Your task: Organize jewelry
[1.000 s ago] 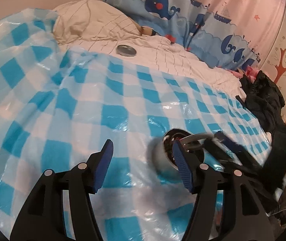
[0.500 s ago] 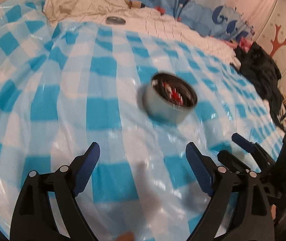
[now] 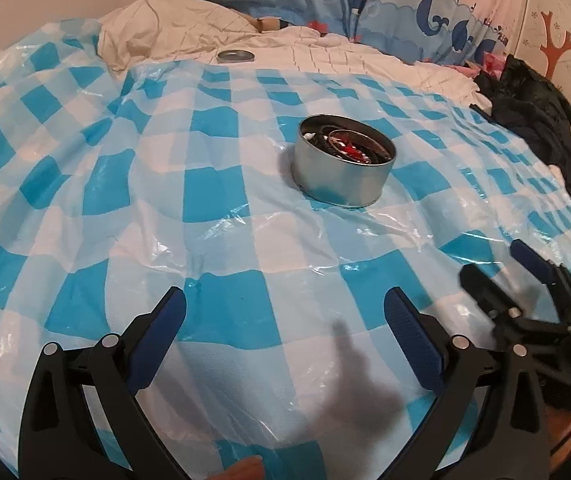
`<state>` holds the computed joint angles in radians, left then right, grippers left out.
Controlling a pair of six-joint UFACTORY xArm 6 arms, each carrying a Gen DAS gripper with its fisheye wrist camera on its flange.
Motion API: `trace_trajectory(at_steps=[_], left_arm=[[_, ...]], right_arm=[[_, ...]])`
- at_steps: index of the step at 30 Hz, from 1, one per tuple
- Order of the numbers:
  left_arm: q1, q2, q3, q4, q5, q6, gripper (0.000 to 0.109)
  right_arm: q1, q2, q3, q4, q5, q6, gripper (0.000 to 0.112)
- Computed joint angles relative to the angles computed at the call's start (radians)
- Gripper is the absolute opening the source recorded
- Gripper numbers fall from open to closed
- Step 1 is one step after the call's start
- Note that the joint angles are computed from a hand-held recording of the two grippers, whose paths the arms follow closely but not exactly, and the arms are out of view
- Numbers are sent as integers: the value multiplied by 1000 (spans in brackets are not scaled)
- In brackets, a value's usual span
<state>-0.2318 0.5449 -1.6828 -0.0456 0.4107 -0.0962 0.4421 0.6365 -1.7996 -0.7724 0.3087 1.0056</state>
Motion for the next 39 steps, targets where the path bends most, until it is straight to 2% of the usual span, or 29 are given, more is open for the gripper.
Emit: trace_trajectory(at_steps=[3,5,8,14,16,19,21,29,39], left_arm=[[1,21,-23,36,-8,-24,95],[2,32,-31,16,-20,-17,95],[4,56,-48,28,-34,-48,95],[3,94,-59,239,-54,-241,95],[5,90,-48,219,-69,-224,95],[8,92,-45,105,-79,-139,95],[9,98,-53,75,-70,-118,95],[9,111,-72,116,-51,-149,95],[9,110,-74,126,-39,-161,95]], right_arm=[[-1,30,-35,163,32,-126,95],[-2,37,-42,196,35,-149,95],[-2,39,-42,192,29,-148,95],[-2,37,-41,164,29,-128,95],[-1,40,-46,156,33,-119,95],[-3,37,-41,144,29,-103,95],[-5,38,-41,164,29,-114,95],[-5,59,-77,258,84,-166,95],[4,77,-114,231,139,-140,95]])
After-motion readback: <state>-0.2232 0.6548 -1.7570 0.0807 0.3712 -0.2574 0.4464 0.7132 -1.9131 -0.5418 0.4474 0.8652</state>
